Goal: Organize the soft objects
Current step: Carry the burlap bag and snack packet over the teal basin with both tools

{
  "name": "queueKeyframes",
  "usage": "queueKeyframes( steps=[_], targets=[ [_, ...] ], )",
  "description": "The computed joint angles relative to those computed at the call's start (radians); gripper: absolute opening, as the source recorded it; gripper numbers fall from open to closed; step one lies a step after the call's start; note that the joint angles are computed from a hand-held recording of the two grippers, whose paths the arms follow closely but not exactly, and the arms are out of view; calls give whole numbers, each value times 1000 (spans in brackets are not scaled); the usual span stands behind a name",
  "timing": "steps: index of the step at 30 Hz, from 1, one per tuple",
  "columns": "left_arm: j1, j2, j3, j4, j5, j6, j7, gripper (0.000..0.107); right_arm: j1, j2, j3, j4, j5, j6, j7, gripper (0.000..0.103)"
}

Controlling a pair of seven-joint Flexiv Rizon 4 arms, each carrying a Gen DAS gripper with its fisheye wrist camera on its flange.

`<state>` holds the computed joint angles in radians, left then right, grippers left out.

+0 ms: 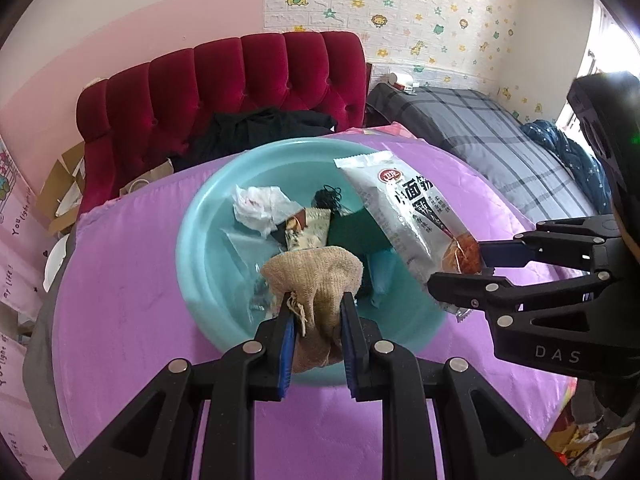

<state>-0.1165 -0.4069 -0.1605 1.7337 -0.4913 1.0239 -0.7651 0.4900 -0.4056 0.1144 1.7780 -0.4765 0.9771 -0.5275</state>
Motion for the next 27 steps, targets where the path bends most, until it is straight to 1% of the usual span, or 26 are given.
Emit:
queueKeyframes(
  steps=[9, 15, 19, 21, 27],
  targets=[
    [-10, -118, 1, -144, 59, -40, -41, 22, -38, -97, -7, -120, 69, -15, -97, 42],
    [-21, -184, 4, -226, 98, -66, -77, 22, -56, -153, -17, -182, 115, -11, -135, 42],
    [-27, -217, 4, -263, 115, -63, -95, 22, -66, -191, -20, -226, 144, -26, -162, 42],
    [-32, -239, 9, -294, 130, -79, -109, 22, -69, -206, -22, -242, 152, -26, -173, 42],
    [-37, -253, 9, -317, 151, -82, -131, 22, -66, -225, -27, -267, 166, -33, -194, 42]
  ],
)
